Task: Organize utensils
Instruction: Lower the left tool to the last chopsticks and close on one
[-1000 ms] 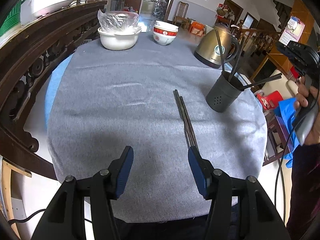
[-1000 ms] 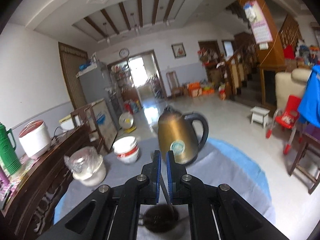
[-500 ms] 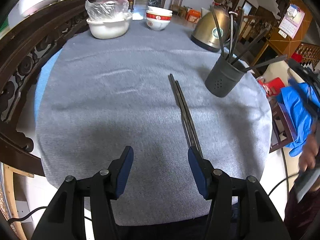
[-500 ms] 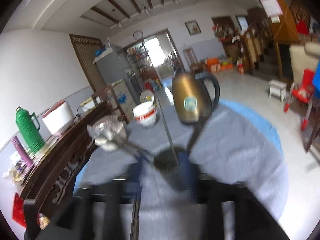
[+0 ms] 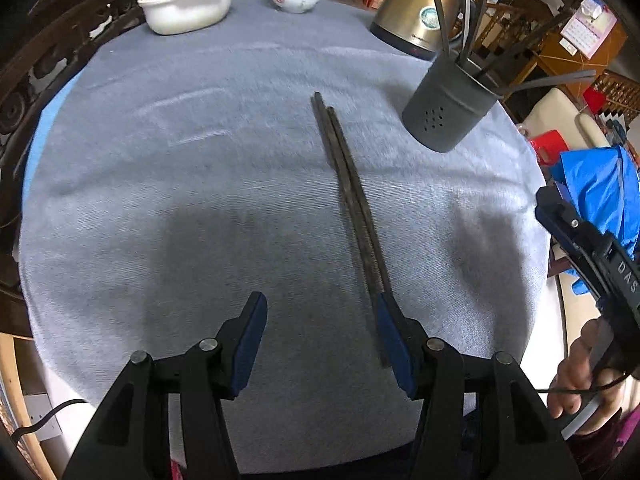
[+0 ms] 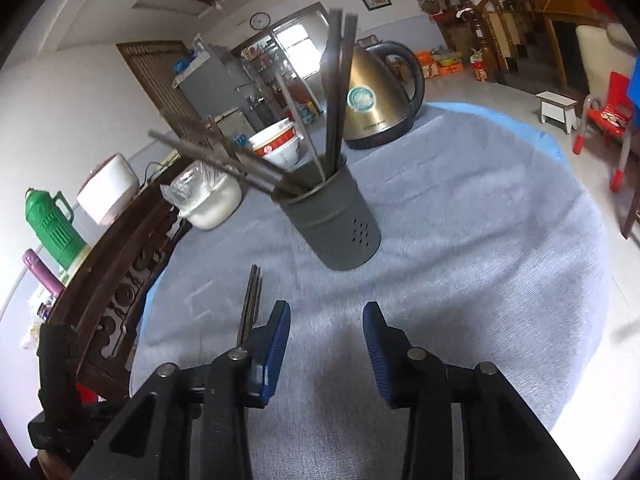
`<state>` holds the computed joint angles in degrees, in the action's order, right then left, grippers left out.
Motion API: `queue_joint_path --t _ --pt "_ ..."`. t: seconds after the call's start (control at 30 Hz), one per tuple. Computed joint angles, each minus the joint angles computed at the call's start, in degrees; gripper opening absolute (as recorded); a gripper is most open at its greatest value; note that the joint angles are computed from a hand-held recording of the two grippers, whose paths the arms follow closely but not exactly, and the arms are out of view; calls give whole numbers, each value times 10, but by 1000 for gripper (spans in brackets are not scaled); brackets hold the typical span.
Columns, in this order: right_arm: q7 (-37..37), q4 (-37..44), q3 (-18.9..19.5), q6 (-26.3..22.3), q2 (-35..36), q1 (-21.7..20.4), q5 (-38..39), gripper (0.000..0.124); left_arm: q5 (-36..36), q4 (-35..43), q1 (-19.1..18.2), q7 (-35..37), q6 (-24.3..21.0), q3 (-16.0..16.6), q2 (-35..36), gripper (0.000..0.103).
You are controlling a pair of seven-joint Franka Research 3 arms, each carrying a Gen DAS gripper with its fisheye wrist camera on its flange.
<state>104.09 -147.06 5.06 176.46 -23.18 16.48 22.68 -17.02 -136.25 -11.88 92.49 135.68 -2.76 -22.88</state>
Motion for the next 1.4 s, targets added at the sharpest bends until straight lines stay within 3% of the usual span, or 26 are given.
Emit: queue_joint_path --t 0.5,0.83,1.03,1.33,1.4 --pt "20 0 -13 -12 12 -9 13 42 22 36 -3 2 9 -26 60 58" --pt "37 6 6 -22 16 -27 -7 42 -33 30 0 46 -2 -5 49 56" --pt "37 12 5 -28 21 -19 -14 42 -21 27 7 38 8 -14 51 45" --pt "37 12 -1 -32 26 -11 -9 42 23 54 14 4 17 -32 79 44" --pt "41 11 3 -32 24 -17 -13 42 46 61 18 -17 21 -39 87 36"
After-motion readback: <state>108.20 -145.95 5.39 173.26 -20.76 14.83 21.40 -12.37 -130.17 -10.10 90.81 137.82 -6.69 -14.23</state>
